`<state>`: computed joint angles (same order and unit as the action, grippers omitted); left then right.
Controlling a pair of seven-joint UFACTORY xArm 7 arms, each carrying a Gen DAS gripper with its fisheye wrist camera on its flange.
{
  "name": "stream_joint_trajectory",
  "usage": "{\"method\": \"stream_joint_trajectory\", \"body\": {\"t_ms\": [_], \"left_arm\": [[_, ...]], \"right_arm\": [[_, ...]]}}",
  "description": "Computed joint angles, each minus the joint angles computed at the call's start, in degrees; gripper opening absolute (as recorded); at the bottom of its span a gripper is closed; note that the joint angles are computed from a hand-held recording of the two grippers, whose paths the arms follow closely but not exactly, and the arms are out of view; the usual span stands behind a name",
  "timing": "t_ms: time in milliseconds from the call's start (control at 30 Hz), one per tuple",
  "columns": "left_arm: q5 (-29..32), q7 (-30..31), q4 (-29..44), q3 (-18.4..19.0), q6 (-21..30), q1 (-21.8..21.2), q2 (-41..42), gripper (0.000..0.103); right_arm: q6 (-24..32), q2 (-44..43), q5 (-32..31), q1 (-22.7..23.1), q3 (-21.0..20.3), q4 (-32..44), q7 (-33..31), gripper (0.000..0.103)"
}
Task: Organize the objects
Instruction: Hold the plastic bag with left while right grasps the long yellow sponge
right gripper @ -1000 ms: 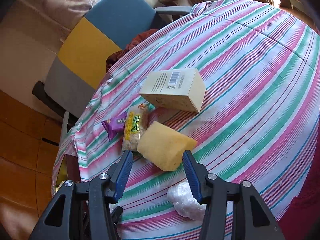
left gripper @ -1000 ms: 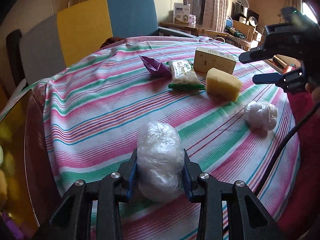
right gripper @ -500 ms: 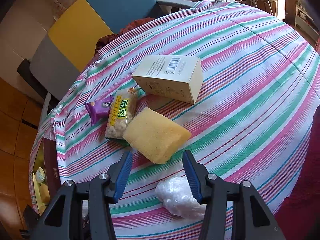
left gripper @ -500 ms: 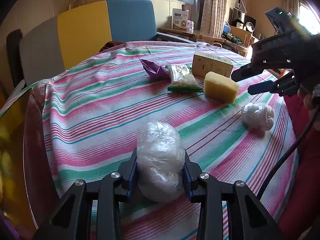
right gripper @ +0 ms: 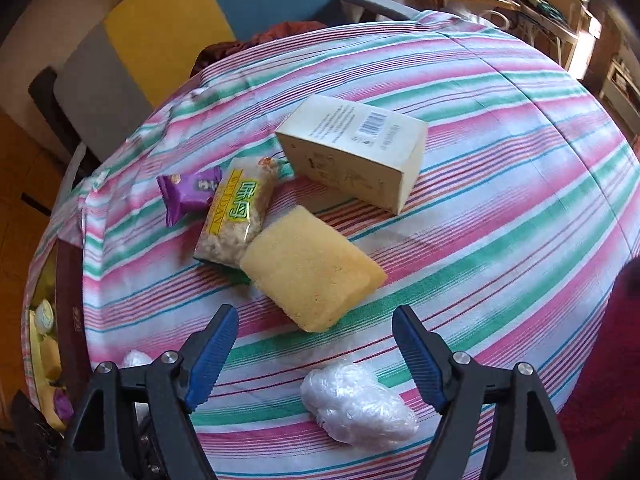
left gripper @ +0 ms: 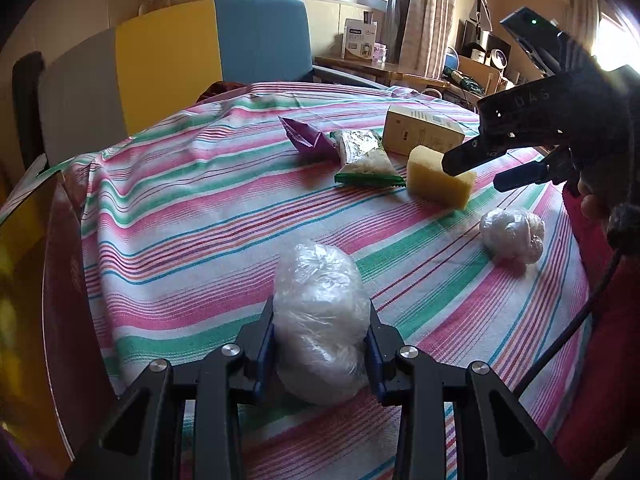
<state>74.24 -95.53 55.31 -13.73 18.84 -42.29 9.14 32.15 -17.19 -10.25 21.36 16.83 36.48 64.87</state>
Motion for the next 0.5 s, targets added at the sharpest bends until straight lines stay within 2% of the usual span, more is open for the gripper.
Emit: {"method": "stream_joint_trajectory", "body": {"t_ms": [100, 200, 333, 400, 467, 500], "left_arm": [[0.24, -0.27, 0.01, 0.05, -0.18, 0.01, 0.04, 0.038], [0.28, -0.30, 0.01, 0.07, -0.18, -0.01, 0.07, 0.038], [0.49, -0.52, 0.01, 0.10, -0.25, -0.01, 0.11, 0.038], [0.51, -0.49, 0.02, 0.09, -0.18, -0.02, 0.12, 0.038], [0.50, -0.47, 0.07, 0.07, -0.07, -0.04, 0.17, 0.038], [0.50, -0.47, 0.07, 0.07, -0.07, -0.05, 0.17, 0.038]], "right_arm": [[3.85, 3.48, -0.95, 0.77, -0.51, 4.16, -5.59, 0.081], [9.14, 6.65, -6.60, 0.12, 0.27, 8.57, -6.40, 0.081], [10.56, 10.90, -5.23, 1.23, -1.90, 11.59, -13.10, 0.083], [12.95, 13.16, -9.12, 1.30, -1.86, 13.26, -11.32, 0.083], [12.48, 13.97, -11.85, 1.52, -2.39, 12.69, -8.54, 0.076], [12.12, 13.82, -12.18, 1.59, -2.70, 11.79, -7.06, 0.066]]}}
